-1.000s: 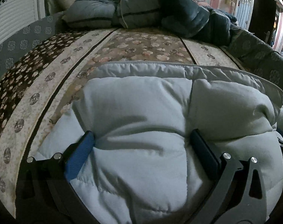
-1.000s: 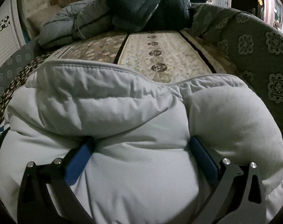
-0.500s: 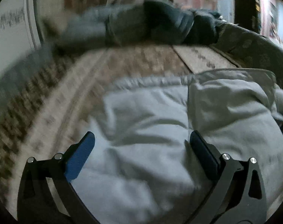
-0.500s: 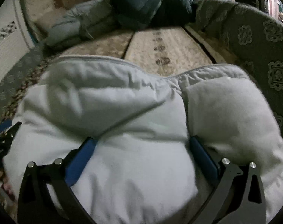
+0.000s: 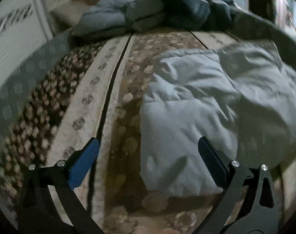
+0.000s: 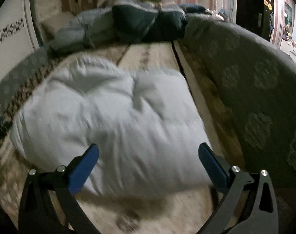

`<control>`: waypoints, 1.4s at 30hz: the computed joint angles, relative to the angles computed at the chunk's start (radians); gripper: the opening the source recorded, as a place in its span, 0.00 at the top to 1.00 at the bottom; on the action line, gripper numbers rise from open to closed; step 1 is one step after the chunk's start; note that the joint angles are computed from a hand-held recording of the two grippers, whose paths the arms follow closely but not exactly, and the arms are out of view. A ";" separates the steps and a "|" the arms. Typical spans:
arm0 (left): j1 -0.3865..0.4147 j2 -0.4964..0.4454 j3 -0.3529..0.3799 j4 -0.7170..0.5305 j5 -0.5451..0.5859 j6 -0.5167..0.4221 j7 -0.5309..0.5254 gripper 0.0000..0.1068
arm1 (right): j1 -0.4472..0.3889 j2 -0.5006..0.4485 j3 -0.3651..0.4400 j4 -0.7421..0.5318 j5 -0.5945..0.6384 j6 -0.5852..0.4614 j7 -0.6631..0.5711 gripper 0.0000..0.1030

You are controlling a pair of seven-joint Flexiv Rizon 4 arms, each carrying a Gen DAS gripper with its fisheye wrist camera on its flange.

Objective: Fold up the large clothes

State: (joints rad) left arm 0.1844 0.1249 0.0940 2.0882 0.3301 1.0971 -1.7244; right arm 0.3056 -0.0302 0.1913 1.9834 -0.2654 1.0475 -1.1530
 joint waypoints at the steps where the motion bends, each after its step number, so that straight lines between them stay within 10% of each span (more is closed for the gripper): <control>1: -0.002 0.007 -0.009 -0.005 0.022 -0.024 0.005 0.06 | -0.004 0.012 0.002 0.005 0.029 -0.030 -0.013 0.02; 11: -0.051 -0.007 -0.015 -0.004 -0.079 -0.217 0.097 0.06 | -0.027 0.051 -0.004 0.060 0.149 -0.110 -0.116 0.02; 18: -0.044 -0.029 0.019 0.030 -0.191 -0.099 0.062 0.06 | -0.040 -0.042 -0.028 0.048 0.065 0.019 -0.082 0.02; 23: -0.033 -0.047 0.029 0.058 -0.253 0.001 0.064 0.06 | -0.056 -0.120 -0.007 -0.012 0.223 0.129 -0.169 0.02; 29: -0.040 -0.078 0.022 0.081 -0.312 0.033 0.088 0.06 | -0.051 -0.183 0.001 -0.112 0.289 0.064 -0.149 0.03; 35: -0.046 -0.091 0.013 0.059 -0.243 0.021 0.000 0.06 | -0.078 -0.177 0.033 -0.182 0.394 -0.030 -0.209 0.55; 38: -0.054 -0.096 0.006 0.021 -0.239 -0.028 0.017 0.21 | -0.087 -0.161 0.038 -0.204 0.445 -0.087 -0.274 0.69; 42: -0.068 -0.066 0.003 0.006 -0.236 -0.074 0.044 0.74 | -0.081 -0.119 0.033 -0.194 0.476 -0.111 -0.327 0.80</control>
State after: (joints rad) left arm 0.1161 0.0589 0.0966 2.0943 0.0938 1.0229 -1.6807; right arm 0.2243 -0.1490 0.2238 1.7893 0.2103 0.9361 -1.4795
